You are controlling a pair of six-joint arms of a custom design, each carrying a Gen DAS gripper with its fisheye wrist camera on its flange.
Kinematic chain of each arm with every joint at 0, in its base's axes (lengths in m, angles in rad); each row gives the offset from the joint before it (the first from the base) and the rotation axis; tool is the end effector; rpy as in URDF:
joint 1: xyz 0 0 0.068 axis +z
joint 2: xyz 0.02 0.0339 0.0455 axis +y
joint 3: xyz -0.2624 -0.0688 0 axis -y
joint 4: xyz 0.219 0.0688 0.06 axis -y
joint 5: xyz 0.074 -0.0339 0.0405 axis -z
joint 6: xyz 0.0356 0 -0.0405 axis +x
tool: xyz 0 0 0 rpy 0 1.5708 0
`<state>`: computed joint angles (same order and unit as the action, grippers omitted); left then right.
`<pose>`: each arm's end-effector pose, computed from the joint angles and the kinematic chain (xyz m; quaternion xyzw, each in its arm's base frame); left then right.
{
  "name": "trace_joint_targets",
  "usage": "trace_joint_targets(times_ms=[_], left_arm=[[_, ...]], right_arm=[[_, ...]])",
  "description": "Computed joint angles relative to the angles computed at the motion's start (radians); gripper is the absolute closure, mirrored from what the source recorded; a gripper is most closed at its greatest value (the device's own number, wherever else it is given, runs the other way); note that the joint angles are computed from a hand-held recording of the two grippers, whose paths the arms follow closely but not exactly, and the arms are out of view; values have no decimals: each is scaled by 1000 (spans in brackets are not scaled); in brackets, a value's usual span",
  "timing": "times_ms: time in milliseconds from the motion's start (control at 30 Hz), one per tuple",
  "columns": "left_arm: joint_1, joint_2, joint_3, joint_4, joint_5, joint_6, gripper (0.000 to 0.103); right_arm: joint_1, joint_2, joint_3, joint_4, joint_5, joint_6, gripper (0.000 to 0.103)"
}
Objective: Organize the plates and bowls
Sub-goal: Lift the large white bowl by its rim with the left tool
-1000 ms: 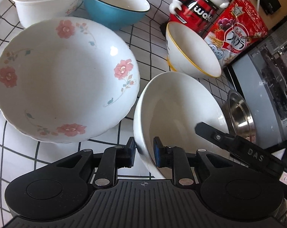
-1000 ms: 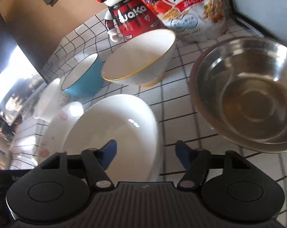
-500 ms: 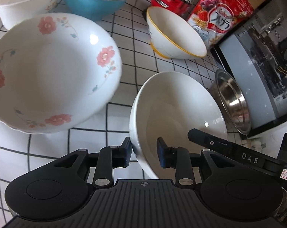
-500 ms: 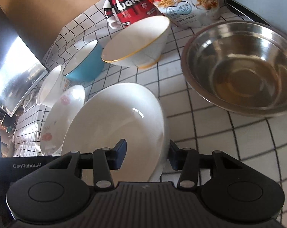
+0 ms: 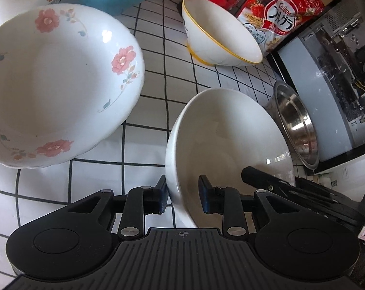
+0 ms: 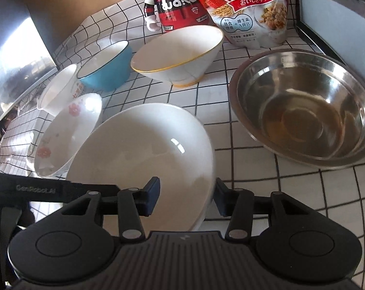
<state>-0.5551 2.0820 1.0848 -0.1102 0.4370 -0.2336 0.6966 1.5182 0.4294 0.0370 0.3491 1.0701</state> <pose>0.3023 -0.2052 0.0959 0.2012 0.9299 -0.2809 0.1259 0.1721 0.1281 0.1160 0.2205 0.9270 0.0888 0.2901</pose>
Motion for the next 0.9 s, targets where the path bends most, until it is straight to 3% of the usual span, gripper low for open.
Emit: trace_joint_targets(times_ms=[67, 200, 533, 600, 767, 900], left_arm=[[3, 1, -4, 8, 4, -8, 76], [8, -2, -18, 25, 8, -13, 76], [35, 4, -57, 91, 55, -30, 80], [29, 1, -62, 97, 43, -35, 80], [23, -8, -92, 140, 28, -52, 80], [16, -13, -94, 141, 10, -85, 80]], right_arm=[[-28, 9, 0, 10, -16, -17, 49], [-88, 21, -27, 74, -69, -38, 48], [-68, 59, -58, 194, -20, -16, 48], [-55, 67, -45, 175, 13, 4, 48], [-82, 56, -50, 186, -41, -17, 48], [-47, 58, 16, 89, 6, -67, 46]])
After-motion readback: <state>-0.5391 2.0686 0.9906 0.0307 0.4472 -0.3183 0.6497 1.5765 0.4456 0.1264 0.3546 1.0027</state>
